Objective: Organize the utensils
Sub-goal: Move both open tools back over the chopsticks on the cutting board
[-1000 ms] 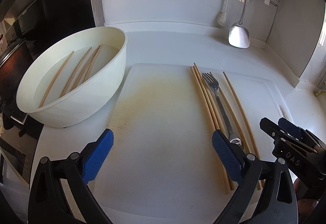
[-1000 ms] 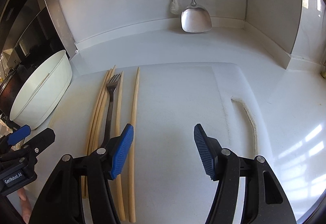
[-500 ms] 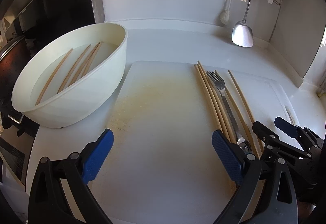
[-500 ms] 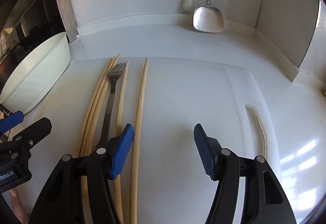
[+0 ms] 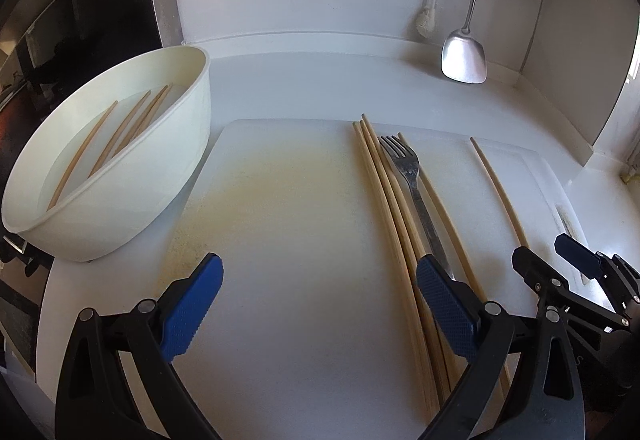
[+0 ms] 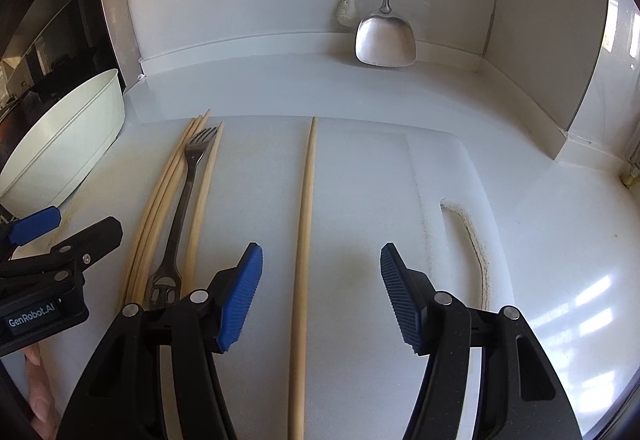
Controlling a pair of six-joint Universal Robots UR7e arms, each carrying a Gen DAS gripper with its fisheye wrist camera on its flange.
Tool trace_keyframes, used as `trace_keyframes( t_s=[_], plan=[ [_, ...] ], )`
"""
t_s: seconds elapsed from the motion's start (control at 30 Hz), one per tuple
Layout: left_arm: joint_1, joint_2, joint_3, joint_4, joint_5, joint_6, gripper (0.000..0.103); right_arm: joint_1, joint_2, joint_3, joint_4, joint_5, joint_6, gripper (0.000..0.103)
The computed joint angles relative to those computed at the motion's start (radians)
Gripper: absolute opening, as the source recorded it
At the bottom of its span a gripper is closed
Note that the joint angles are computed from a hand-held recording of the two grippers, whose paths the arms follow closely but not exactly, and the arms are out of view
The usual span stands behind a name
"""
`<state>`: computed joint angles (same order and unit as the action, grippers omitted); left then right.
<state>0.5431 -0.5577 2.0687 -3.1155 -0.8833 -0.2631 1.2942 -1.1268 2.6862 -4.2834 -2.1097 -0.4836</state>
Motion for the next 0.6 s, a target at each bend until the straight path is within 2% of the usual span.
trace_keyframes(
  t_s=[0.37, 0.6],
  plan=[
    [0.004, 0.021, -0.012, 0.021, 0.018, -0.016, 0.096, -0.033, -0.018, 0.016, -0.001, 0.039, 0.011, 0.059],
    [0.009, 0.029, -0.019, 0.023, 0.023, -0.017, 0.098, -0.03, -0.014, 0.013, -0.004, 0.039, 0.01, 0.059]
  ],
)
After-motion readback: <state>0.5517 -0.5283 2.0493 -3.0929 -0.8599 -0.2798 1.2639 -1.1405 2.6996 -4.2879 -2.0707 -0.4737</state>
